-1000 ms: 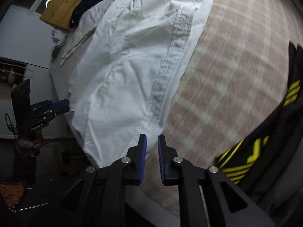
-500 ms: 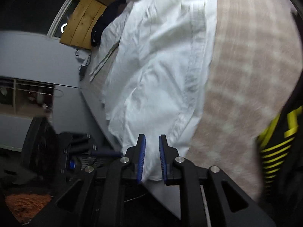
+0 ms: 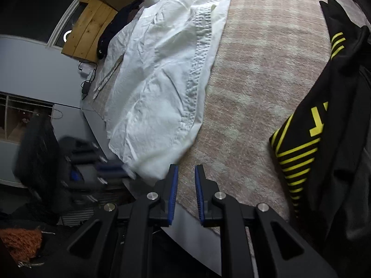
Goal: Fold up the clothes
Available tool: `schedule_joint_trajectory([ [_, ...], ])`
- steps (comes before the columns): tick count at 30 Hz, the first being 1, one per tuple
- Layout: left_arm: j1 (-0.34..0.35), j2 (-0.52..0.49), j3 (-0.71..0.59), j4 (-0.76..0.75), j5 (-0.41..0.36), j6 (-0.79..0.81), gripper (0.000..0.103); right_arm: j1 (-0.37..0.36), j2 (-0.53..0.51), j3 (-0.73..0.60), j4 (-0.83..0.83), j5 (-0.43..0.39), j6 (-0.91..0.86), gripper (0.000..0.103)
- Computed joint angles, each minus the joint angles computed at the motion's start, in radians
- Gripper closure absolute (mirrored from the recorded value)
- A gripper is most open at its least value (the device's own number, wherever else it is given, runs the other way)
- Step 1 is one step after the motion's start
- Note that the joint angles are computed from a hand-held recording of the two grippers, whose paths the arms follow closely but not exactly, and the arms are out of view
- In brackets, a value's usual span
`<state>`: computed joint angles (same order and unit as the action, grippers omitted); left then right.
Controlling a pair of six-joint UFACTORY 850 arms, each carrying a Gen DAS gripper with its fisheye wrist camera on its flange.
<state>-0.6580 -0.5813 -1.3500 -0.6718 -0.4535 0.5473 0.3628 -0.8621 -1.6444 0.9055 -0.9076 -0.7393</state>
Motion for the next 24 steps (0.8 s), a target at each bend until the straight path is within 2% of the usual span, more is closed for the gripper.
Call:
schedule_joint_trajectory([
  [8, 0.062, 0.046, 0.050, -0.230, -0.043, 0.209, 0.099, 0.065, -0.007, -0.001, 0.011, 0.080, -0.038, 0.088],
  [10, 0.071, 0.033, 0.035, -0.297, -0.087, 0.264, 0.098, 0.076, -0.007, 0.000, 0.016, 0.046, -0.049, 0.088],
  [12, 0.060, 0.003, -0.004, -0.250, -0.140, 0.230, 0.089, 0.057, 0.033, 0.057, 0.104, -0.007, -0.116, 0.088],
  [13, 0.052, -0.003, -0.014, -0.216, -0.151, 0.215, 0.089, 0.047, 0.057, 0.090, 0.151, -0.032, -0.150, 0.088],
  [16, 0.047, 0.039, 0.040, -0.216, -0.123, 0.271, 0.079, 0.022, 0.163, 0.204, 0.143, 0.068, -0.153, 0.086],
  [18, 0.055, 0.068, 0.086, -0.214, -0.107, 0.287, 0.078, 0.021, 0.190, 0.235, 0.095, 0.131, -0.086, 0.075],
  [22, 0.084, 0.112, 0.166, -0.104, -0.055, 0.185, 0.078, 0.038, 0.175, 0.242, 0.074, 0.193, -0.002, 0.072],
  [24, 0.114, 0.146, 0.214, -0.076, -0.022, 0.133, 0.078, 0.051, 0.147, 0.223, 0.067, 0.210, 0.039, 0.066],
])
